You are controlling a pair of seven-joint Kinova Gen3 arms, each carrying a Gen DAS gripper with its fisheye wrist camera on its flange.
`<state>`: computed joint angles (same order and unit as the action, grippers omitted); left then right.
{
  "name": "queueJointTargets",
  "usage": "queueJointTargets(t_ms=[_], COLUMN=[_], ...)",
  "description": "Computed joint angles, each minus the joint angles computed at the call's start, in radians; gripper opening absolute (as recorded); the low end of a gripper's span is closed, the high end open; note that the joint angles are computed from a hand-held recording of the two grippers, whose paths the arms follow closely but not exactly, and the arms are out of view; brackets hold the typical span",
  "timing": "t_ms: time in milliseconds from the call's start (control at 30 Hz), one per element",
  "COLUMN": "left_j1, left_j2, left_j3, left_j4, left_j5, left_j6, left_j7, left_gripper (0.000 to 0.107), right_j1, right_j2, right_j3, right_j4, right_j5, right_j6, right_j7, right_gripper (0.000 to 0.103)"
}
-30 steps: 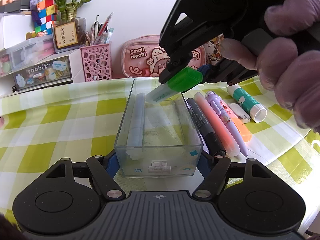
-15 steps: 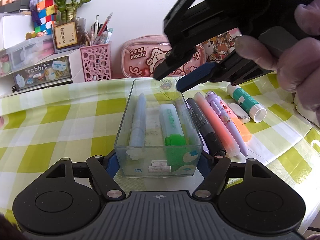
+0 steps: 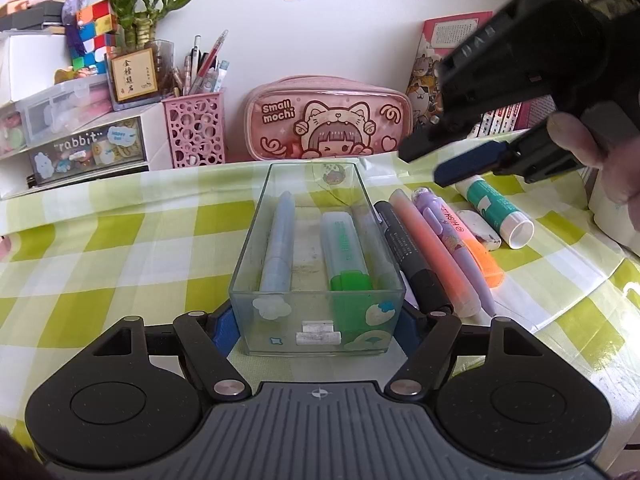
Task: Organize stationery
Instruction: 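Move the right gripper to the lilac pen and grasp it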
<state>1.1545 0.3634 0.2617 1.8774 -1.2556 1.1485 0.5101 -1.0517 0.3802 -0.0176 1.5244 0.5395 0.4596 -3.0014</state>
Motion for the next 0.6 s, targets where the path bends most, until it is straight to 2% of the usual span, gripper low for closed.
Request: queueJointTargets(t_ms=[167,367,500,600], left_j1=[0.018,0.069,0.086,0.085], left_j2=[0.021,0.068,0.091,0.089], left_j3=[-0.002,-0.024,-0.037,-0.041], left_j4=[-0.047,-0.140,-0.171,-0.165], left_j5=[0.049,0.143,0.148,0.139], left_j6=[0.053,0.182,0.211,0.190], left_j7=[-0.007,0.013,-0.001,-0.027], left_gripper=[0.072,0.072,0.073,0.079], right_j1=[0.007,-0.007,-0.013,-0.015], right_j2=[-0.026,-0.043,-0.063,-0.076], right_j3=[0.026,0.063,0.070,0.081], right_j4=[0.090,0.158,0.194,0.221], right_j5=[0.012,0.029,0.051,0.060], right_j6=[-0.079,-0.121,-0.159,-0.211], right_j7=[-0.053,-0.123,-0.129,-0.130], right_gripper=[0.033,0.033,0.033,0.033])
